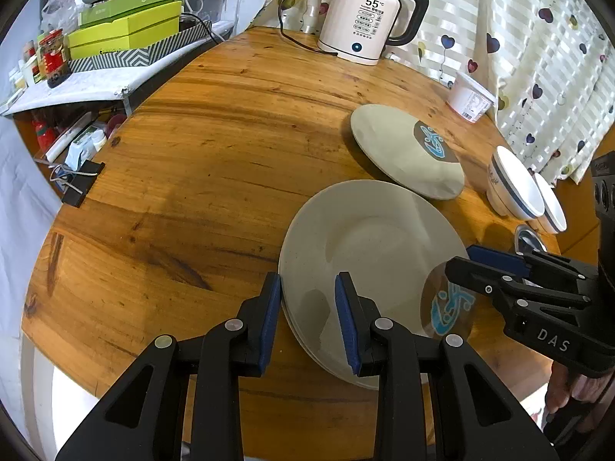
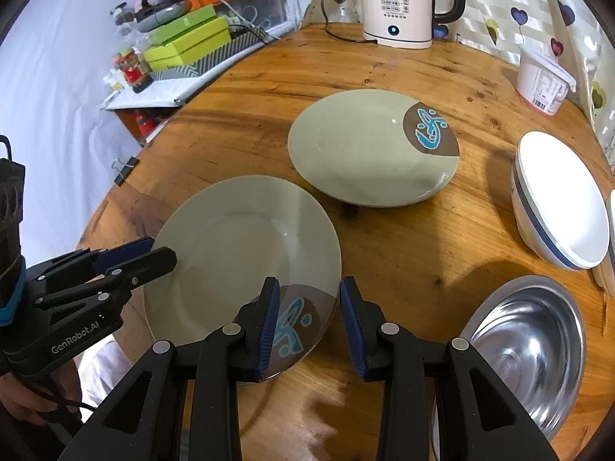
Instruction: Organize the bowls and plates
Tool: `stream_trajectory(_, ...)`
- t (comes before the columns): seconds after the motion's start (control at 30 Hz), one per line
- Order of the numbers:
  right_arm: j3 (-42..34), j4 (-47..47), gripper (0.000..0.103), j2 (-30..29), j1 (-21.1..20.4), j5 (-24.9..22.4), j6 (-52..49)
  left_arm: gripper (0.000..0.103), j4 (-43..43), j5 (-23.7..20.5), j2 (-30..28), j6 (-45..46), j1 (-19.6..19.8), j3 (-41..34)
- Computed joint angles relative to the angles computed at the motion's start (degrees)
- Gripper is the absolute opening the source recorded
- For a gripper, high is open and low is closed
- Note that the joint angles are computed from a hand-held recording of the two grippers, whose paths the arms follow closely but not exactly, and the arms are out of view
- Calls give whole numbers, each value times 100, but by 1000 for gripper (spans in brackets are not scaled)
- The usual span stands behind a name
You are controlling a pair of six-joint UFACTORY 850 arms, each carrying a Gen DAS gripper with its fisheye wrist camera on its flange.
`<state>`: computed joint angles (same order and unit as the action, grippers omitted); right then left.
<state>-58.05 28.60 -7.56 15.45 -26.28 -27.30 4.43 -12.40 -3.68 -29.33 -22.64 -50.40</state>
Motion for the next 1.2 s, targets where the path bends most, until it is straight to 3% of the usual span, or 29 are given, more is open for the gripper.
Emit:
stream_trajectory(0.43,58,298,32,41,-39,59,-280,30,-176,12,28,184,39,21)
stream_trajectory(0.77,194,665,35,390,-250,214,-514,30,-294,22,103,440,70,-67)
stream_trajectory(0.87,239,836,44,489,-293,256,-689,30,-290,10,92,509,51,-131)
stream_trajectory(1.2,275,1317,45,573,-476,103,-1090,30,-390,-51,-50,795,-50,-410)
